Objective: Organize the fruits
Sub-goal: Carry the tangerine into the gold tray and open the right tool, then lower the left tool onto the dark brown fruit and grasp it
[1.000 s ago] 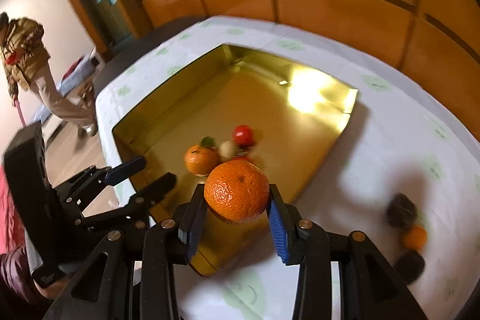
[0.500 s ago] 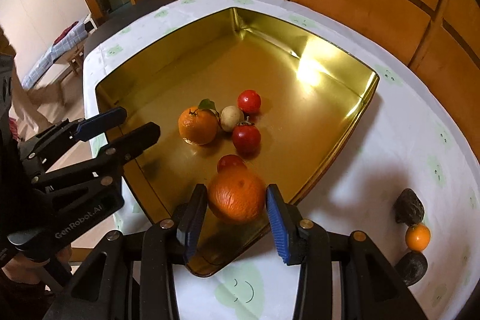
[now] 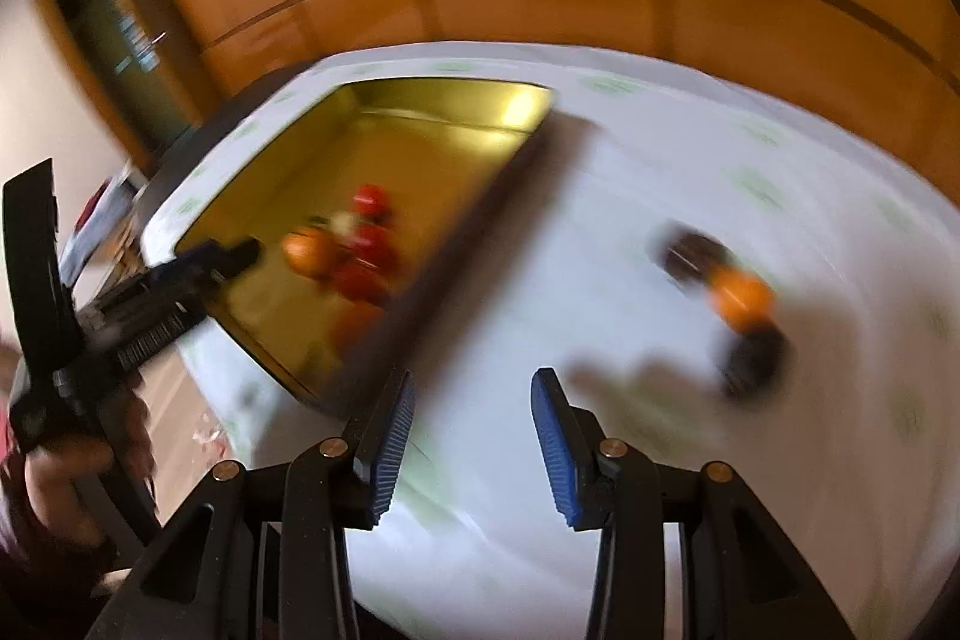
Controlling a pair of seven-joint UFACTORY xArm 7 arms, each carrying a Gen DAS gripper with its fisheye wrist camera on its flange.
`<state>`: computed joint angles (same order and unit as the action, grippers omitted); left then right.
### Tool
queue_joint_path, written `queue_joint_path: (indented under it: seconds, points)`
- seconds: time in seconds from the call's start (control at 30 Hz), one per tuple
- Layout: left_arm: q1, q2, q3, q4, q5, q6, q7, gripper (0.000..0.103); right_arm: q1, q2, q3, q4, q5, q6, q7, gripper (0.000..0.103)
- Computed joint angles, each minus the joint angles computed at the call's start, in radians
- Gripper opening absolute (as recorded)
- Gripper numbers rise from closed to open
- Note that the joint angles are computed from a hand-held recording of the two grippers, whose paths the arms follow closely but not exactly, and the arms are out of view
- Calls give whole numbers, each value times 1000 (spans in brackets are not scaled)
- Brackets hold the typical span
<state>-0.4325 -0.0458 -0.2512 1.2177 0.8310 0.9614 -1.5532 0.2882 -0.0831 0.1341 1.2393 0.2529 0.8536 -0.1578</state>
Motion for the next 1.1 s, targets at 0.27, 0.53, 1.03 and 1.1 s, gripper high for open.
queue_joint_path:
  seconds: [0.27, 0.53, 1.03, 1.1]
  points:
    - [-37, 115, 19, 142, 22, -56, 109, 54, -160, -357, -73, -214, -175, 62, 165, 41]
    - [-129, 302, 70, 369, -39, -119, 324, 55, -172, -287, -97, -191, -127, 5, 235, 41]
    - [-252, 478, 173, 590, -197, -112, 557, 59, -159, 89, -75, 175, -189, 116, 145, 41]
    - [-260, 492, 181, 607, -208, -107, 575, 59, -168, 120, -80, 205, -194, 114, 121, 41]
